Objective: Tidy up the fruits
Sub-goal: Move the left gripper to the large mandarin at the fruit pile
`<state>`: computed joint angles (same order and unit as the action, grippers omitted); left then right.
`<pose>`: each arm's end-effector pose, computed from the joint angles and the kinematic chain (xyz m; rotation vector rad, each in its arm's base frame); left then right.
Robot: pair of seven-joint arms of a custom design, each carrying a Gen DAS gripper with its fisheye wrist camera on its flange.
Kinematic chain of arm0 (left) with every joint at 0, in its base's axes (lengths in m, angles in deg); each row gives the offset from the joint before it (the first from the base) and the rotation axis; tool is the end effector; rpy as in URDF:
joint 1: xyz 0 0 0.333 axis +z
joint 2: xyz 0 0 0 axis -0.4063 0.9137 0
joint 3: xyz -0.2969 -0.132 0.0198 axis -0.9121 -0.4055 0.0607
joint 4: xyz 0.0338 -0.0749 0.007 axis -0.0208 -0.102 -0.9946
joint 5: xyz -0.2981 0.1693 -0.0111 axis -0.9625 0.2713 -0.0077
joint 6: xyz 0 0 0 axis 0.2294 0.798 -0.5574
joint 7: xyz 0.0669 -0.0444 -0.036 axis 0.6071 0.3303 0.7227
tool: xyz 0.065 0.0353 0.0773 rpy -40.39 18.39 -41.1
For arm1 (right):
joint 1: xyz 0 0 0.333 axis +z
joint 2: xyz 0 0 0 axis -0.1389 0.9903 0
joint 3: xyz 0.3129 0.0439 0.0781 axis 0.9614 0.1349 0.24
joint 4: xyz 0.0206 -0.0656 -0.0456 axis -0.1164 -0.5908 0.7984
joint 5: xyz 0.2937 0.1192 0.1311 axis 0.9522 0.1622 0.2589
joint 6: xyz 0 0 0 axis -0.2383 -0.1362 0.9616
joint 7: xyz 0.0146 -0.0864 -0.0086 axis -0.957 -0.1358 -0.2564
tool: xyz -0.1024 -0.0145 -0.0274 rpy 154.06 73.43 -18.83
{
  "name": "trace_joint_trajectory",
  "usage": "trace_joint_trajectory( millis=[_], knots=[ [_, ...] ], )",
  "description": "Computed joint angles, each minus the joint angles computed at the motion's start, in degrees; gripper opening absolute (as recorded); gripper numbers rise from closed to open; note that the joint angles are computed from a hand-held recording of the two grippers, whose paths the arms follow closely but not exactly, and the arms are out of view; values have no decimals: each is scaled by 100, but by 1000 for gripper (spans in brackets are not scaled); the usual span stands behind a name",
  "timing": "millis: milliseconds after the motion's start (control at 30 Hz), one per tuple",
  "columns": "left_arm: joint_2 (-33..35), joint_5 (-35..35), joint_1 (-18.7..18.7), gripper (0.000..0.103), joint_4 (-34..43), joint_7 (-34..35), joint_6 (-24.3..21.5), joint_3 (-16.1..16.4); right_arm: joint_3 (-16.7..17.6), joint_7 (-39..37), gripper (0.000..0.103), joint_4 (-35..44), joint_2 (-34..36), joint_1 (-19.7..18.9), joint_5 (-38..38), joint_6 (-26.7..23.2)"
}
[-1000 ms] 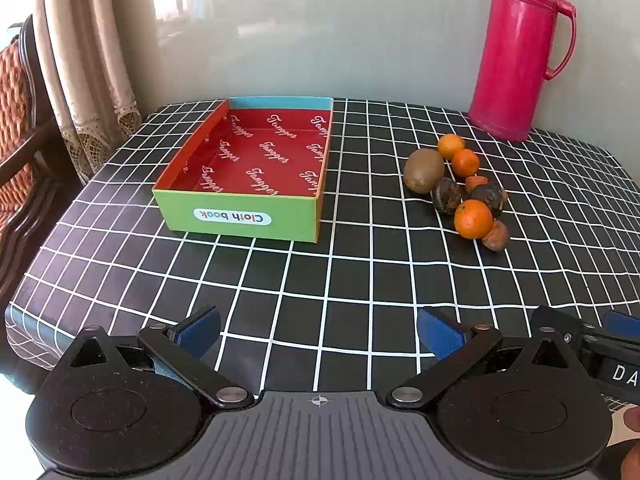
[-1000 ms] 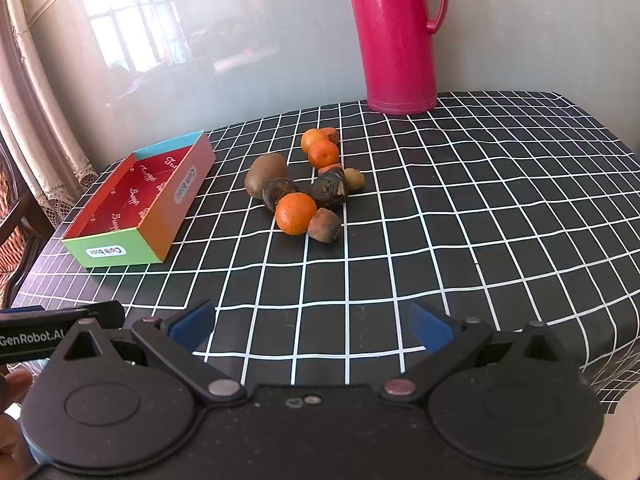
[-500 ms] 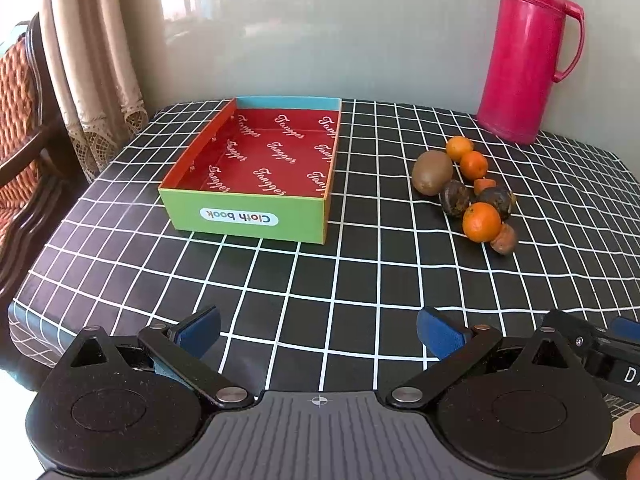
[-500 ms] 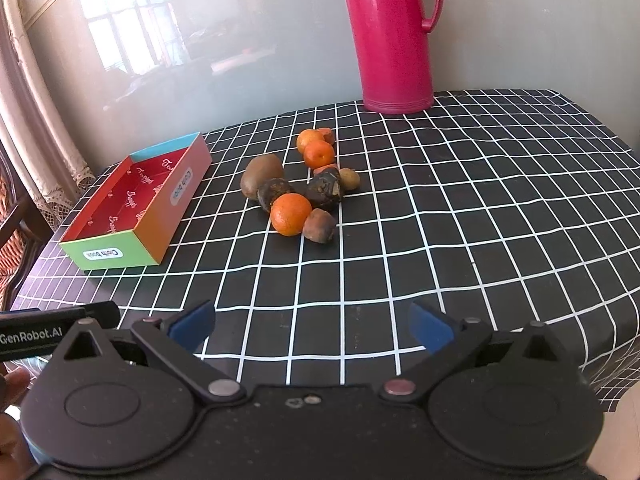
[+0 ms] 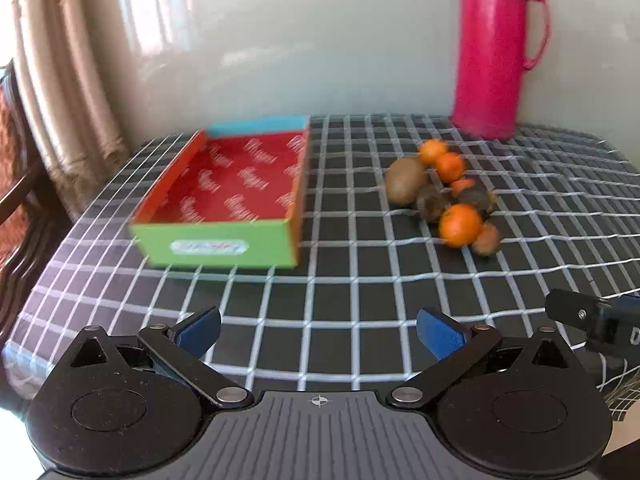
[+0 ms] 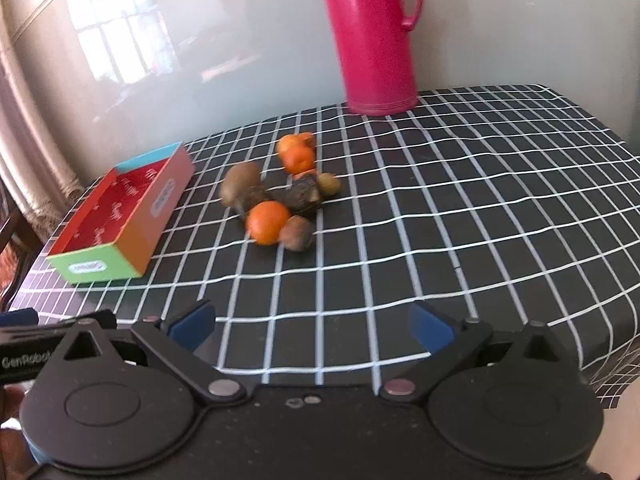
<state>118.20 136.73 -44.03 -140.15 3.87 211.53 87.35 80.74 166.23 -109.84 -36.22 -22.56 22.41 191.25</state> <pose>0.6095 -0.2266 0.3195 -1.8683 1.4574 -0.5329 0.6534 0.0818 0.3081 -1.7556 1.5763 -0.4491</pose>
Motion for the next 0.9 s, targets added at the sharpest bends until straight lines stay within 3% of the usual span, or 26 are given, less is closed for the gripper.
trace_joint_trajectory(
  millis=[67, 200, 333, 400, 500, 600, 700, 800, 833, 867, 900],
  knots=[
    [116, 461, -72, 103, 129, -383, 177, 99, -142, 52, 103, 91, 49, 77, 58, 41],
    [491, 60, 33, 103, 647, 309, 321, -43, -386, 197, 103, 383, 238, 185, 159, 85],
    [1269, -1389, 12, 103, 1897, 2309, -672, -322, -513, 315, 103, 849, 528, 242, 258, 13],
    [1646, -1635, -116, 103, 2487, 2758, -924, -237, -569, 356, 103, 1031, 663, 275, 301, 95],
    [1811, -1565, -369, 103, 2696, 2514, -664, 135, -650, 463, 103, 1203, 830, 306, 304, 316],
    [1891, -1496, -460, 103, 2739, 2292, -4, 429, -688, 620, 103, 1309, 977, 292, 202, 548],
    [2071, -1281, -742, 103, 2952, 2211, 204, 852, -813, 791, 103, 1337, 1069, 350, 51, 808],
    [2207, -1193, -691, 102, 3089, 2200, 780, 956, -804, 990, 103, 1397, 1188, 308, -192, 992],
    [2258, -1260, -645, 93, 3133, 2167, 979, 963, -756, 1066, 103, 1420, 1232, 251, -294, 1013],
    [2301, -1401, -562, 62, 3168, 2198, 1199, 912, -741, 1152, 103, 1488, 1286, 229, -357, 993],
    [2385, -1759, -397, 48, 3297, 2616, 1152, 661, -746, 1242, 103, 1537, 1320, 223, -389, 964]
  ],
)
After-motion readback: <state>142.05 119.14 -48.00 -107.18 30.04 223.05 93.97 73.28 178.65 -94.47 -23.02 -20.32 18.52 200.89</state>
